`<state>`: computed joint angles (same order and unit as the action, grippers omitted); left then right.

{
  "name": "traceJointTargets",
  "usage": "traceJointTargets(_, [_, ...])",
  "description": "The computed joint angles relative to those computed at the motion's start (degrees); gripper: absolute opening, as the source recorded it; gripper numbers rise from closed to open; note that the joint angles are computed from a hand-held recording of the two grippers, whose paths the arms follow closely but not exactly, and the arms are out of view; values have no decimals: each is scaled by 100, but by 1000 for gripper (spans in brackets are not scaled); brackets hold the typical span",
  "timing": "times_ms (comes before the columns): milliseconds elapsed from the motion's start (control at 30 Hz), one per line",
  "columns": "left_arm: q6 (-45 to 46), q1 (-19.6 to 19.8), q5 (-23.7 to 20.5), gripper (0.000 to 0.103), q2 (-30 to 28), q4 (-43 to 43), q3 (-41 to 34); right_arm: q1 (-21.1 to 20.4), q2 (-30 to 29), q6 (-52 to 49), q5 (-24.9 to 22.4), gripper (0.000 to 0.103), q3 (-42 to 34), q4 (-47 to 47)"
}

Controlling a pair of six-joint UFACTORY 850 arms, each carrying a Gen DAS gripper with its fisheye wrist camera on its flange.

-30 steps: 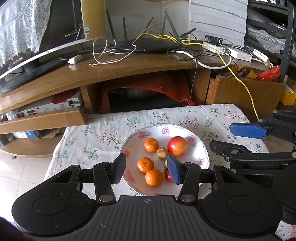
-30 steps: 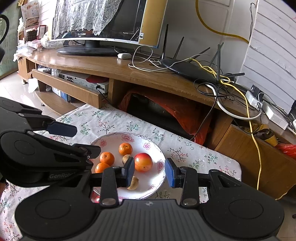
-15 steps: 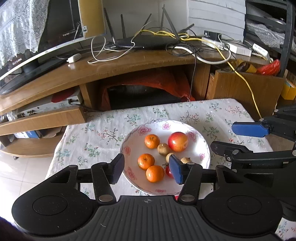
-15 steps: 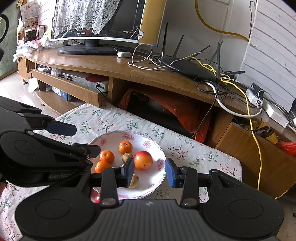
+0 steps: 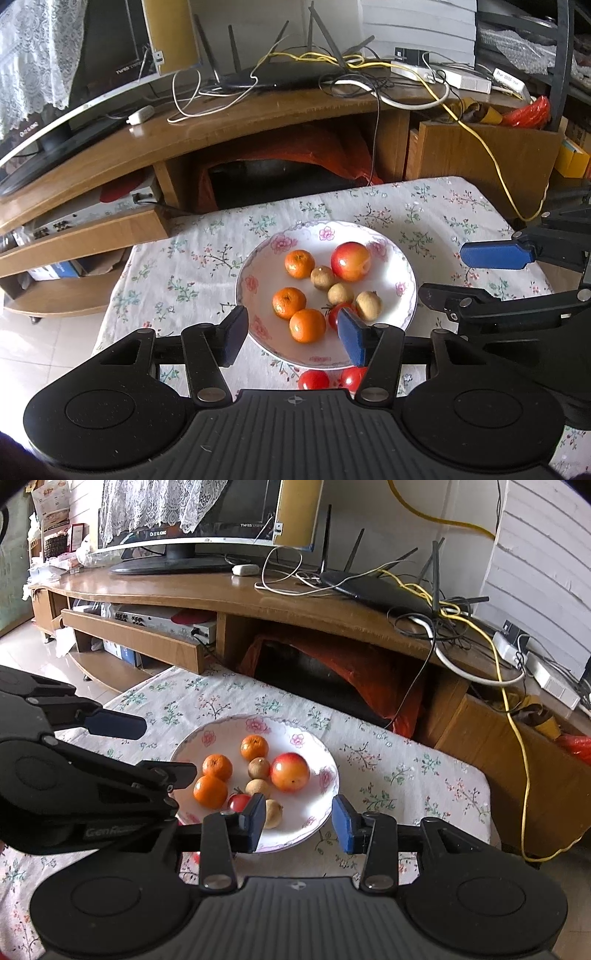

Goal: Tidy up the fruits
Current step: 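Lift both open grippers out of the bowl and back away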

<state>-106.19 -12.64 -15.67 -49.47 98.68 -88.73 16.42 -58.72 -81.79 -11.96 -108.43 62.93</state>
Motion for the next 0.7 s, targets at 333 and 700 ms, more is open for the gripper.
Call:
traceJointTargets(333, [148, -19, -85, 61, 33, -151, 81, 31, 36, 264, 0, 41, 106, -270])
traceJointTargets(700, [271, -56, -225, 61, 22, -259, 79, 45, 11, 396, -10, 41, 79, -410])
